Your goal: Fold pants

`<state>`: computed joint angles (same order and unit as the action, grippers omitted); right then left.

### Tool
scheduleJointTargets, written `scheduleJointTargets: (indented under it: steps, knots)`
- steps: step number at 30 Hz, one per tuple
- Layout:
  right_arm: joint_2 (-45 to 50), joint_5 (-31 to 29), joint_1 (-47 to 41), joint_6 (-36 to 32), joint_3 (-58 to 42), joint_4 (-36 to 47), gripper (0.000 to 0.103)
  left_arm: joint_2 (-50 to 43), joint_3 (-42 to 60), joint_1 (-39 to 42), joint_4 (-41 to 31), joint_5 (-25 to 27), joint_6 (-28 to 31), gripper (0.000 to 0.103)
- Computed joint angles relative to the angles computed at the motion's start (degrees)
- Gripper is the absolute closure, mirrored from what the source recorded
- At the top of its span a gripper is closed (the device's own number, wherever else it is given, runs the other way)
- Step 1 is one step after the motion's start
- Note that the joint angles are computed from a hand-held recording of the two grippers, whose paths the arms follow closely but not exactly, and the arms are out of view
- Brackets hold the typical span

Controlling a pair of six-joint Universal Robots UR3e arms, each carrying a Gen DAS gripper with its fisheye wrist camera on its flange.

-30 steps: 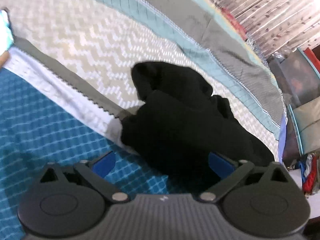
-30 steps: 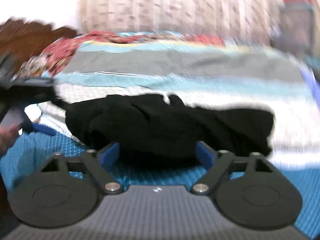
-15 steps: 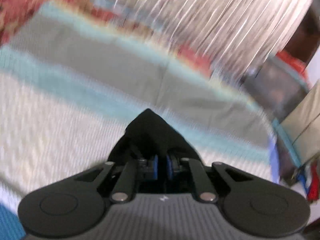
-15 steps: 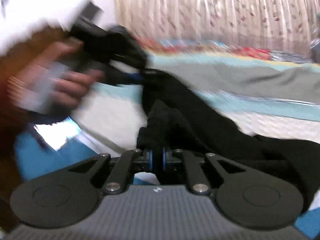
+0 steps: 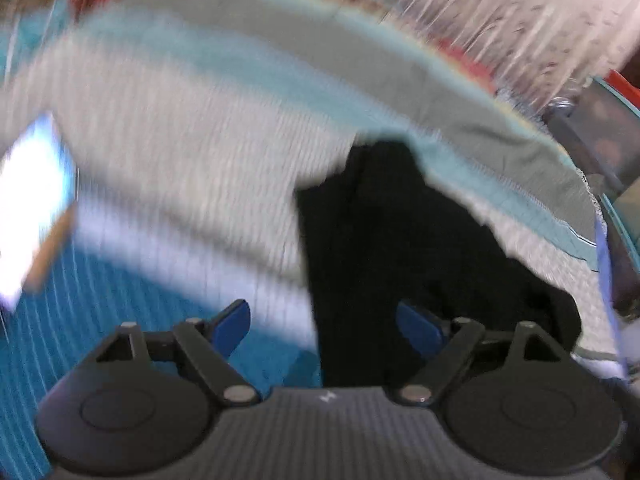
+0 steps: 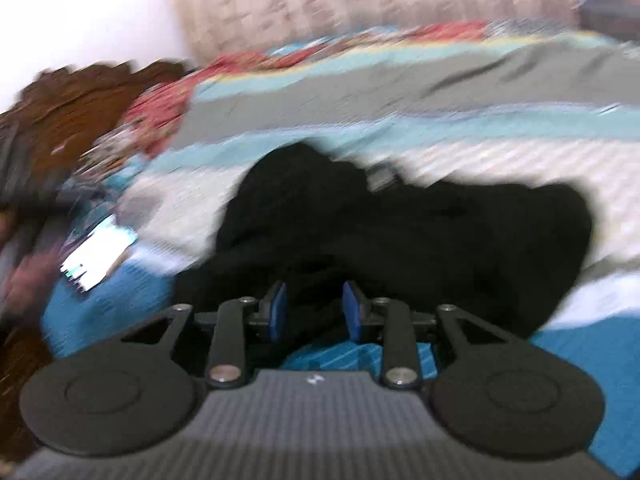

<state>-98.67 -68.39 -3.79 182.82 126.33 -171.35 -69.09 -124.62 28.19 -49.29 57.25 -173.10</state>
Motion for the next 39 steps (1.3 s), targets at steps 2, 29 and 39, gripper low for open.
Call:
scheduleJointTargets:
  steps: [2,29,39]
  knots:
    - [7.1,-7.7,1.6,-0.5,-7.5,-0.8,0.054,2.4,-3.1,3.5,-7.4,-3.3,3.0,0.015]
    - [23.4,-25.7,-4.3,6.4,-33.3,1.4,0.091,22.4,-1.1,29.2,-52.8,-20.2,27.9,0.064]
    - [10.7,-27.7,-23.2,12.3,-28.1,12.4,0.09,33.2,3.8,56.0,-82.2,-10.7,53.8,0.065]
